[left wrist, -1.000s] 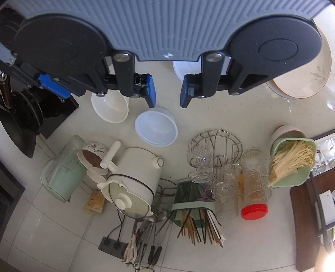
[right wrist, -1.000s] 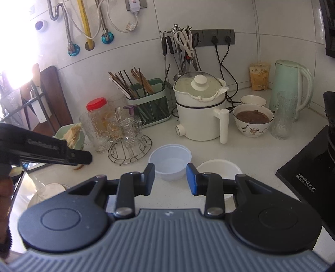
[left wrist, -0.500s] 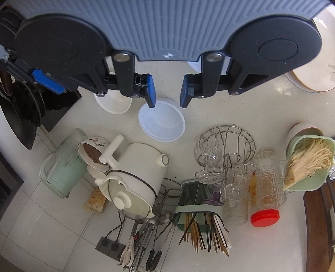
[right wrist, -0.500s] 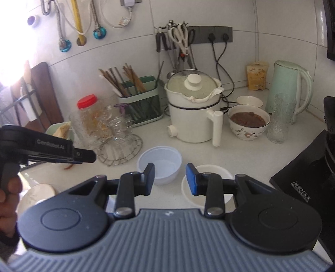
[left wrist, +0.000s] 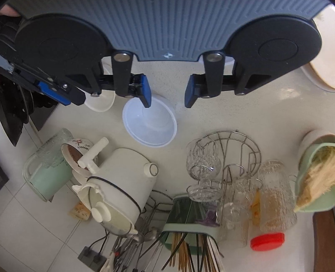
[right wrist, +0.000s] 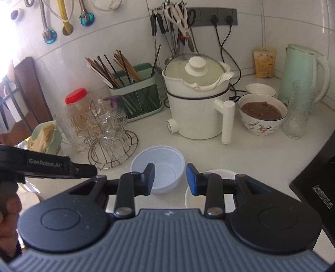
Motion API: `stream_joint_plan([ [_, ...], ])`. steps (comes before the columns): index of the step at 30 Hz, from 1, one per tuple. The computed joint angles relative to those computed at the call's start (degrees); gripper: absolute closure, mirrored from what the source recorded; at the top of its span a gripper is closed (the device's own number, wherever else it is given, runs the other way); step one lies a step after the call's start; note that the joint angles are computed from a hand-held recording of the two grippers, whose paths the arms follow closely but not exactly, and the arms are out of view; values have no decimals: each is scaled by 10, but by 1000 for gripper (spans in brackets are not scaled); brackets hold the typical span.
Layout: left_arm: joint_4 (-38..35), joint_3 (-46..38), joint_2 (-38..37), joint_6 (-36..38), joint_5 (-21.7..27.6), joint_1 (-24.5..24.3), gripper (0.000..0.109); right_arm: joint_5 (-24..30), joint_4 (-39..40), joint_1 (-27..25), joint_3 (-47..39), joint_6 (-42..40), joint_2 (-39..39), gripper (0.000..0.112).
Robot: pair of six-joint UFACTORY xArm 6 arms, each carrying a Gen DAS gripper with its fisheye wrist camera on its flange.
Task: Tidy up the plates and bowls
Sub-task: 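Move both grippers to the second white plastic bowl near the rice cooker, then close the left gripper on the second bowl rim while the right gripper grips it too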
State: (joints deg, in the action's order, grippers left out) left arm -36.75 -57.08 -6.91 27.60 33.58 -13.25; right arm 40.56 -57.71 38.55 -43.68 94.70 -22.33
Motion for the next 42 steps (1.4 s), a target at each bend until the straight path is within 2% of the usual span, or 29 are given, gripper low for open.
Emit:
stream_joint_plan([
  [11, -21, -90, 133, -4, -6, -16, 65, -110, 18, -92, -18, -33, 91, 76],
  [21, -17, -159, 216, -2, -3, -26, 65, -187, 24, -145, -43, -40, 165, 77],
  [27, -6, -171, 237, -12, -10, -35, 67, -179, 26, -150, -56, -37, 185, 77],
  [32, -18, -168, 241, -2, -24, -39, 69, -188, 29, -156, -64, -52, 198, 84],
  [35, -30, -167, 242, 5, -22, -38, 72, -171, 35, -151, -76, -65, 212, 88],
  [37, -57, -168, 240, 18, -19, -36, 72, -182, 35, -154, -75, -58, 215, 92],
  [42, -50, -165, 234, 19, -31, -38, 72, -194, 7, -157, -73, -25, 214, 92],
])
